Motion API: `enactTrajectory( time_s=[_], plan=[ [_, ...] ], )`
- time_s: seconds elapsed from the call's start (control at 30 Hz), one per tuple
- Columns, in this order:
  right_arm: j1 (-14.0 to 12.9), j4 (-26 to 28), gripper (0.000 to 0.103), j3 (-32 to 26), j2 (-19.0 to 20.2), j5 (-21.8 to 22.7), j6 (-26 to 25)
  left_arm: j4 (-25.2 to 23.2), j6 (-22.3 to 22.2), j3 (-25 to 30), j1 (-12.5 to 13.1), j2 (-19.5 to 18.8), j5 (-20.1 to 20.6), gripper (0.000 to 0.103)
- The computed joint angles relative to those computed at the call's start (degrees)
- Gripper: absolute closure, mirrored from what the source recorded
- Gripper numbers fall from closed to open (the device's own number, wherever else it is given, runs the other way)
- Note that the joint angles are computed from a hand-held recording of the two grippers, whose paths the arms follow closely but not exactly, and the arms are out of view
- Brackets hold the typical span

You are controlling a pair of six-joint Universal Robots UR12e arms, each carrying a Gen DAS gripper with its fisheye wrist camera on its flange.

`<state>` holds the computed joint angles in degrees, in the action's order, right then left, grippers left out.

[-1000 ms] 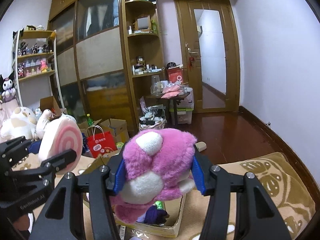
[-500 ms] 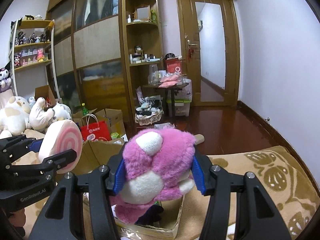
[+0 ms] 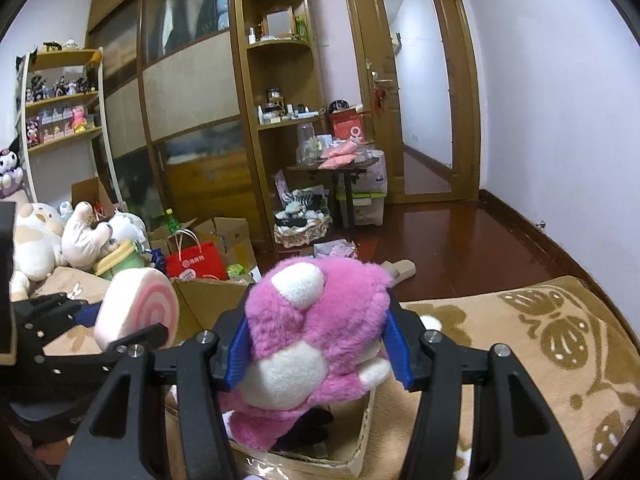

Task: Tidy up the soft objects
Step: 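Lift the pink bear and white block and carry both over the box, then open both grippers to drop the pink bear and white block into the box, then move both tools back toward the black tissue pack and clear bag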

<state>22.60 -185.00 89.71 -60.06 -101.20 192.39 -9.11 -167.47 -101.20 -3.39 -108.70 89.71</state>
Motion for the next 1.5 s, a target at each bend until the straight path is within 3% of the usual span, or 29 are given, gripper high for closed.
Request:
enactTrajectory(
  time_s=[0.87,1.07,1.13,1.5],
  plan=[
    [0.3,-1.8,0.039,-0.2,1.4,-0.1,0.0,-1.3,1.6,0.4,0.0,-0.7,-1.4,0.047],
    [0.2,-2.0,0.031,-0.2,1.5,0.6,-0.2,0.1,1.7,0.0,0.1,-0.5,-1.2,0.036],
    [0.3,-2.0,0.023,-0.2,1.6,0.9,-0.4,-0.1,1.6,0.0,0.0,-0.5,-0.8,0.036],
    [0.6,-1.4,0.012,0.7,0.7,0.9,0.8,-1.1,-0.2,-0.5,0.3,0.3,1.5,0.026]
  ],
)
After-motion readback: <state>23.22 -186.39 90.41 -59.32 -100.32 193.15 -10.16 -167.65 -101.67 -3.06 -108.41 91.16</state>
